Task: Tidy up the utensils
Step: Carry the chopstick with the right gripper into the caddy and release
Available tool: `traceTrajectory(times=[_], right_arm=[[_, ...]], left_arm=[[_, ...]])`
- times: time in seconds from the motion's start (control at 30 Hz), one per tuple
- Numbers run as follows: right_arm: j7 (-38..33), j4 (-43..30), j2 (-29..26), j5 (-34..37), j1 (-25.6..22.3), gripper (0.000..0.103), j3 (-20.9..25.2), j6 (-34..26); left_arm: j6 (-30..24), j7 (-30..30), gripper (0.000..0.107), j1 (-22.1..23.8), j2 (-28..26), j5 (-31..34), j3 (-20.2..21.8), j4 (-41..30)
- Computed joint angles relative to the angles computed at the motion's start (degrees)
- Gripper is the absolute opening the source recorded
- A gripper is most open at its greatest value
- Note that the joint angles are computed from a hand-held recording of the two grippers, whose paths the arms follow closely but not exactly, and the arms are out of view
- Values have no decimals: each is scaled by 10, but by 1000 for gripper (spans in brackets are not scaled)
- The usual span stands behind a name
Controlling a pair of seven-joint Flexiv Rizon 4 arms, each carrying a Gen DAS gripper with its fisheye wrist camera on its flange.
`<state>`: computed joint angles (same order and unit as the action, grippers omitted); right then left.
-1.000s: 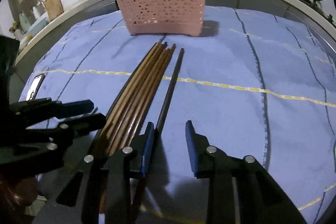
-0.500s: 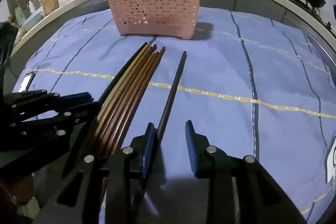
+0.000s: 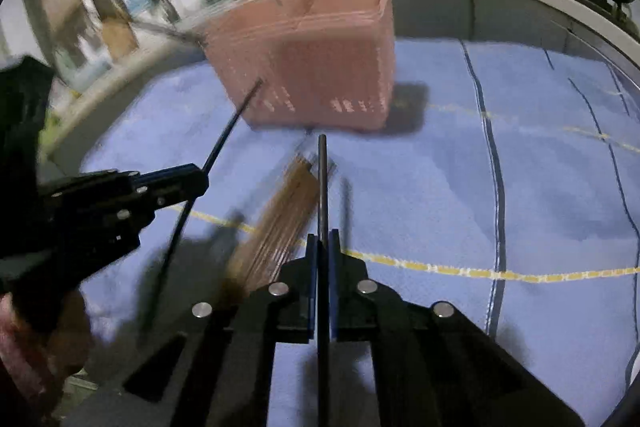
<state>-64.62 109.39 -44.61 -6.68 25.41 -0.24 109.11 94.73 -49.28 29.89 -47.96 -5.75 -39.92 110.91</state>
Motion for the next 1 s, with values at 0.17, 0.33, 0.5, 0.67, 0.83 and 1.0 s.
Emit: traceTrajectory(times=[0.17,0.33,0.5,0.67,0.83,1.0], right_arm=[[-7,13,19,-44,-83,5,79,104],[-6,-35,25,-37,-71,5,58,164],[-34,-141,11,8,-23,5,-2,154],[-31,-227,-22,-17,-39,5,-6,105],[-15,-285,-68,-54,-62,5,12,51],[21,-311,-87,-100,-106,5,67,48]], left_arm=[[23,8,4,134,-17,37,-162,28],[55,-15,4,144,-28,74,-210,-17],[75,-50,4,69,-20,79,-158,-112],[63,-70,4,-11,-25,60,-74,-204],[29,-59,4,-65,-42,26,-14,-254],[24,-35,5,-98,-51,5,20,-268]])
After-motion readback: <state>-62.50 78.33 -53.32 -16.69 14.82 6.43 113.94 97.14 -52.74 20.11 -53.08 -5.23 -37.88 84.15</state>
